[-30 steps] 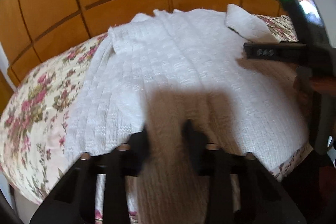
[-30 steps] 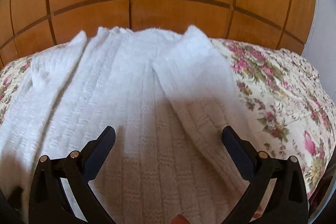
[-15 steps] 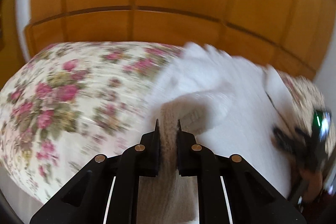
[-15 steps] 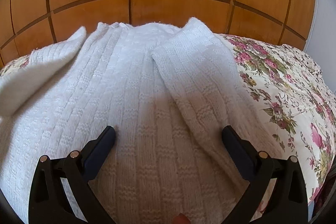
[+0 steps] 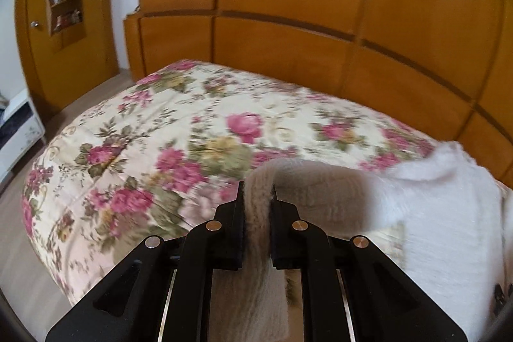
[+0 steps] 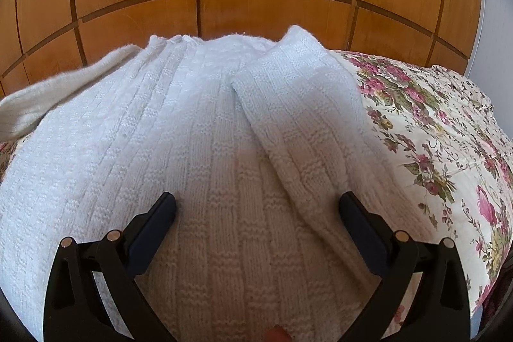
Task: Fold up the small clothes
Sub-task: 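Grasp the cardigan sleeve cuff with the left gripper, then fold the sleeve across the cardigan body with the left gripper and release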
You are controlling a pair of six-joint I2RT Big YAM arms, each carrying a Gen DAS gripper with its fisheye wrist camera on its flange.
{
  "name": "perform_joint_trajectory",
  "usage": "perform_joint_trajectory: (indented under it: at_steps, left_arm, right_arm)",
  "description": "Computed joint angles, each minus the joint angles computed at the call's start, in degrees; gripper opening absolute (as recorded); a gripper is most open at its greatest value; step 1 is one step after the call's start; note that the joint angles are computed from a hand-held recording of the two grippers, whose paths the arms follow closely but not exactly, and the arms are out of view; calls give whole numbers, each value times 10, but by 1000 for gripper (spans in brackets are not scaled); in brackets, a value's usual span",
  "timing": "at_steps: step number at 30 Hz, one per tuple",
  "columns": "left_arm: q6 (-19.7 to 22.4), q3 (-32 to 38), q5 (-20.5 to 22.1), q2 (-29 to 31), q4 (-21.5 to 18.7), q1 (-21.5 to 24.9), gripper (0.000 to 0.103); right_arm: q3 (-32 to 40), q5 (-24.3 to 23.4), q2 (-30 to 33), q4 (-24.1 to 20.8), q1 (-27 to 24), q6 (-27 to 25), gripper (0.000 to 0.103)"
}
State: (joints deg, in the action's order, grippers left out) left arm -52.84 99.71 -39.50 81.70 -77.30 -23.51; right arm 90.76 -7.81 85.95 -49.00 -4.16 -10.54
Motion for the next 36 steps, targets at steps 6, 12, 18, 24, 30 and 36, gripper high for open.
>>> perform_joint_trajectory:
  at_steps: [6,12,18,24,30,36]
  left_arm:
    - [10,-18,102,0,32,76,12]
    - [-23,35,60,38,-1,97,23]
    - [-208,104,-115,85,-156,70,90]
    - [-113,75,-91,70,-23,-13,90]
    - [36,92,29,129,103,-118,92]
    - [66,152,84,207,59,-150,92]
  right_arm:
    - [-1,-1,0,1,-1,-1,101]
    - [-2,1,0,4,-1,-2,101]
    - [-3,1,-1,5,-1,-2,101]
    - [5,-13,4,-6,-5,2,101]
    - [14,-87,-10,-8,-44,58,101]
    - [58,-68,12,-51,-102,75,89]
